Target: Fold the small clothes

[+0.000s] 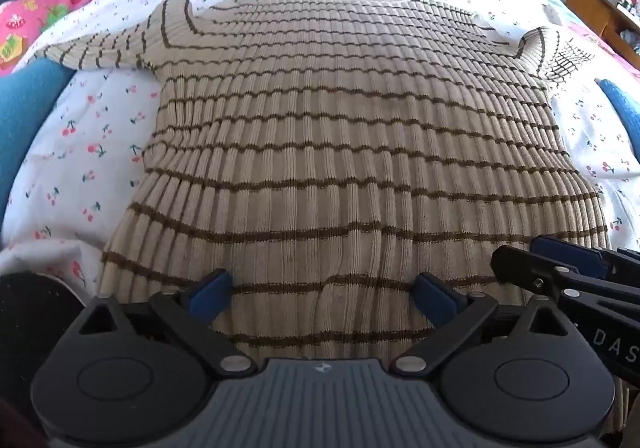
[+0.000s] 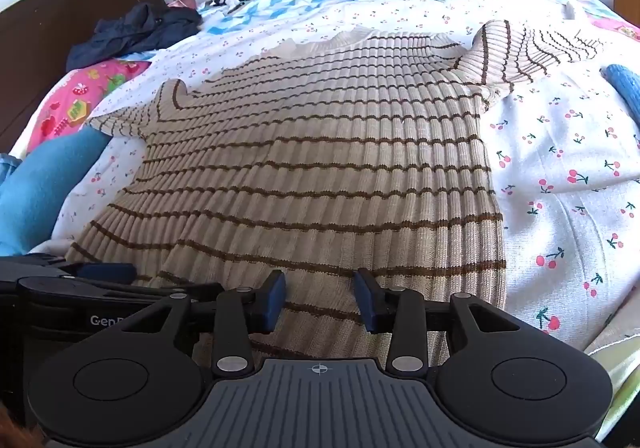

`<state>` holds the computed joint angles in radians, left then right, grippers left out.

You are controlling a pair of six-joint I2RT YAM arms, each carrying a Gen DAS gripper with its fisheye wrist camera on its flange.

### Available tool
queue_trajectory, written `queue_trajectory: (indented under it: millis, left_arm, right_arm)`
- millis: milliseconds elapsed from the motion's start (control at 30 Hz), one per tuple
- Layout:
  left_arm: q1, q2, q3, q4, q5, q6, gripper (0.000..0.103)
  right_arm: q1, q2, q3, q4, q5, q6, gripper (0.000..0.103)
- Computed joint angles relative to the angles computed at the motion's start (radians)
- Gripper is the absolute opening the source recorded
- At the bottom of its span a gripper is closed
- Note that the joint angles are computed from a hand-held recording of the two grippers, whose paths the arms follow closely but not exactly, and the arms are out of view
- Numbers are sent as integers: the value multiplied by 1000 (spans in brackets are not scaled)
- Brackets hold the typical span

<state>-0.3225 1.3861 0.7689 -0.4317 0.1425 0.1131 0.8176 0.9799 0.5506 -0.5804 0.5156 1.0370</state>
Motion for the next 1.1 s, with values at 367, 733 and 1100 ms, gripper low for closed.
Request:
queue_trajectory:
  millis: [367,733,1100]
  left_arm:
    - [20,35,26,-29,29,-4,103]
    - [6,-37,-13,31,4,-17,103]
    - [-9,-51,-24,73,-25,-31,102]
  right_arm:
    - [4,11,8,-5,7,8,38]
    - [45,9,10,-17,100,28,46]
    - [37,34,5,2,119,25,47]
